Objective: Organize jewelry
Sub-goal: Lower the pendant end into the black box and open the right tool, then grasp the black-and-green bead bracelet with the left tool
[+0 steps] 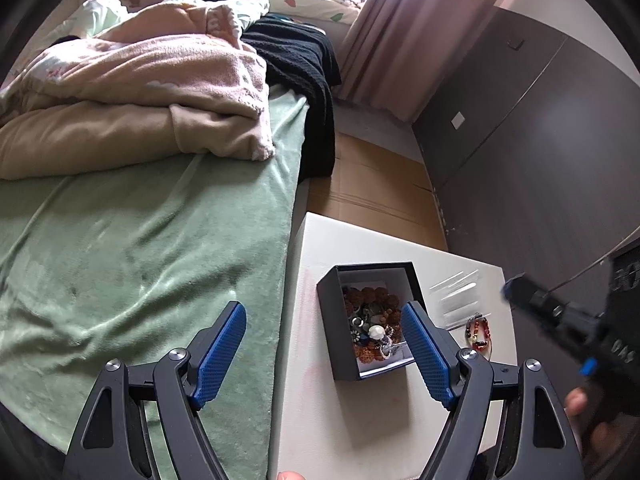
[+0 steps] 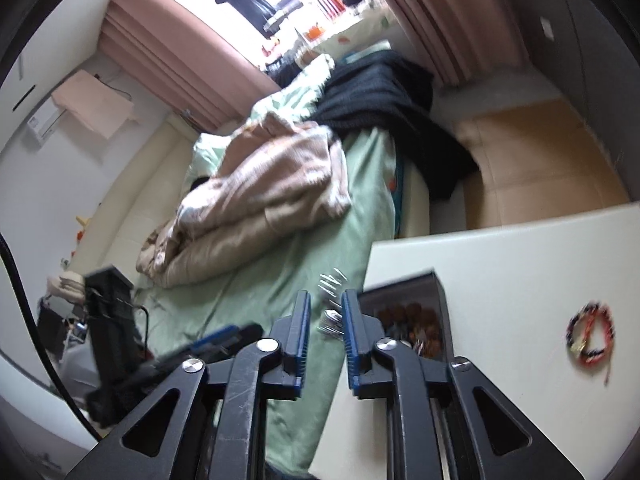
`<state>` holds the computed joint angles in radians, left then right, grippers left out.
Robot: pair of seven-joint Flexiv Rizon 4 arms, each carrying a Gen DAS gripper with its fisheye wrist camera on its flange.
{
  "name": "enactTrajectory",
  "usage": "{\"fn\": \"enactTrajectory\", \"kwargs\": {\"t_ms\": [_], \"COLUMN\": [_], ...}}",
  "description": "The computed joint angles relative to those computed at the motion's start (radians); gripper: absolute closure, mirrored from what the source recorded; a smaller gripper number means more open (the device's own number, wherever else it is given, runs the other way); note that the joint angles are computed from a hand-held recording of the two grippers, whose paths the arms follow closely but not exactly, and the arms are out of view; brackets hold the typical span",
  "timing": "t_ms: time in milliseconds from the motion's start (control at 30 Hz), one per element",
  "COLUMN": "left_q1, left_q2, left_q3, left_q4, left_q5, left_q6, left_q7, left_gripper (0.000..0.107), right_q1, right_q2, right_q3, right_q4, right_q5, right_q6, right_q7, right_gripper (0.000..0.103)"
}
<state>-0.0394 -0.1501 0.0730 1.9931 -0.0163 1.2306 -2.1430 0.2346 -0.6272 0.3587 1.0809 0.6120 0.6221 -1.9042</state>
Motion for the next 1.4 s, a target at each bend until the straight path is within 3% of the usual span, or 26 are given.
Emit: {"fn": "enactTrajectory", "kwargs": {"t_ms": [33, 100, 133, 300, 400, 967, 1400], "left_q1": [-0.002, -0.004, -0.008, -0.032, -0.045, -0.158, -0.207], "left_q2": [-0.002, -0.006, -0.012, -0.051, -0.083, -0.287, -0.504], "left_q3": [0.002, 0.003, 0.005, 0.004, -0.007, -0.035, -0.056], "left_q4": [-0.003, -0.010, -0.018, -0.075, -0.106, -0.349, -0.606], "left_q5": [0.008, 0.020, 0.033, 0.084, 0.080, 0.037, -0.035], "left_q6": [0.001, 0.000, -0.001, -0.021, -0.019, -0.070, -0.219], "left_q7": [-0.007, -0.011, -0.019, -0.047, -0.036, 0.035, 0.102], "left_gripper": [0.026, 0.026, 0.026, 0.026, 0.027, 0.027, 0.060], "right_q1": [-0.003, -0.009, -0.016, -0.065, -0.063, -0.149, -0.187], "right_q2": [-0.008, -0.010, -0.009, -0.010, -0.013, -0.038, -0.089], "right_q3": [-0.002, -0.009, -0.009, -0.011, -0.051, -0.093, -0.105], "right_q4": [-0.001, 0.019, 0.029, 0.073, 0.082, 0.058, 0.004], "right_q5": [0.001, 0.004, 0.008, 0.033, -0.016, -0.117, -0.164], "right_q6": [-0.007, 0.019, 0.031, 0.059, 0.059, 0.023, -0.022], "right_q7": [0.004, 0.005, 0.001, -0.011, 0.074, 0.165, 0.204], "right_gripper": [0.065, 0.051, 0.051, 0.051, 0.051, 0.050, 0.050]}}
